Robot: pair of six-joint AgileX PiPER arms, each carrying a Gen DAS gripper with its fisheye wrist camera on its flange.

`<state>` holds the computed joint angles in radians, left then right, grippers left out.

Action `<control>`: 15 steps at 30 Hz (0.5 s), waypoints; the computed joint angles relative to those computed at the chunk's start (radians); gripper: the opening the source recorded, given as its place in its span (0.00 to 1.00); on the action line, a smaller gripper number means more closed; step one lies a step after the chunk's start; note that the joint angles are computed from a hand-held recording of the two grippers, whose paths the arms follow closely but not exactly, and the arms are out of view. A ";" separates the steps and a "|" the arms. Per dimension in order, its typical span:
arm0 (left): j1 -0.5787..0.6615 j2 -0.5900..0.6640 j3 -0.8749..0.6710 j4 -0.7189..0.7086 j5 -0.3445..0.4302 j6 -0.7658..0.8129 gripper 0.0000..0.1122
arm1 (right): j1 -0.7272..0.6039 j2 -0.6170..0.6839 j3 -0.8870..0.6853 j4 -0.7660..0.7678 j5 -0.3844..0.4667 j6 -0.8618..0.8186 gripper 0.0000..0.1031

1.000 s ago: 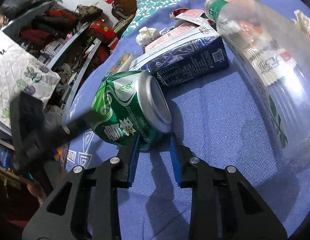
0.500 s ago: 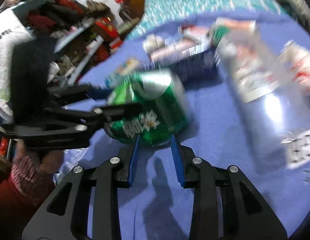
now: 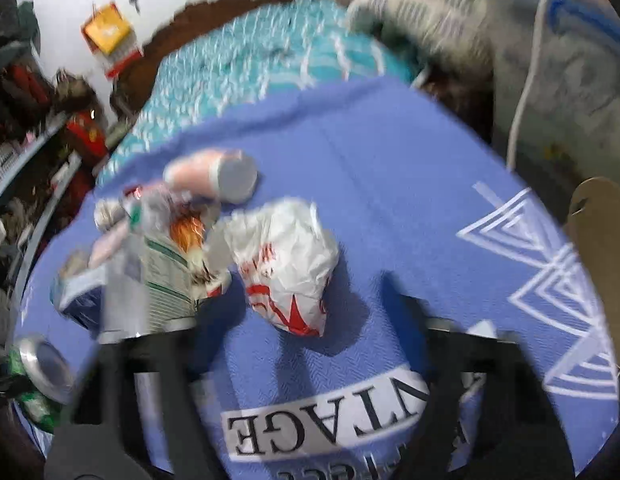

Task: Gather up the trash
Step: 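Lift the green can with the left gripper while the right gripper grasps the crumpled white-red paper, then drop the green can and crumpled paper into the beige wastebasket with both grippers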

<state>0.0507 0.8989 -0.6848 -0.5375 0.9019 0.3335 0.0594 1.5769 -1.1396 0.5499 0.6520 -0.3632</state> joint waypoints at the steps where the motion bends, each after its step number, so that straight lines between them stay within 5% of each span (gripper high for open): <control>1: -0.024 0.002 -0.011 0.015 -0.004 -0.030 0.37 | -0.015 0.020 0.001 0.065 0.018 -0.066 0.28; 8: -0.322 0.102 -0.162 0.174 -0.086 -0.298 0.37 | -0.195 -0.217 0.243 0.311 0.006 -0.332 0.25; 15: -0.667 0.428 -0.381 0.299 -0.233 -0.478 0.37 | -0.652 -0.288 0.299 0.450 0.232 -0.597 0.25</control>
<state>-0.6159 1.3266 -1.0655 -0.2389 0.6688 -0.1442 -0.5931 1.2888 -0.8405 0.9996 0.8839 -0.9600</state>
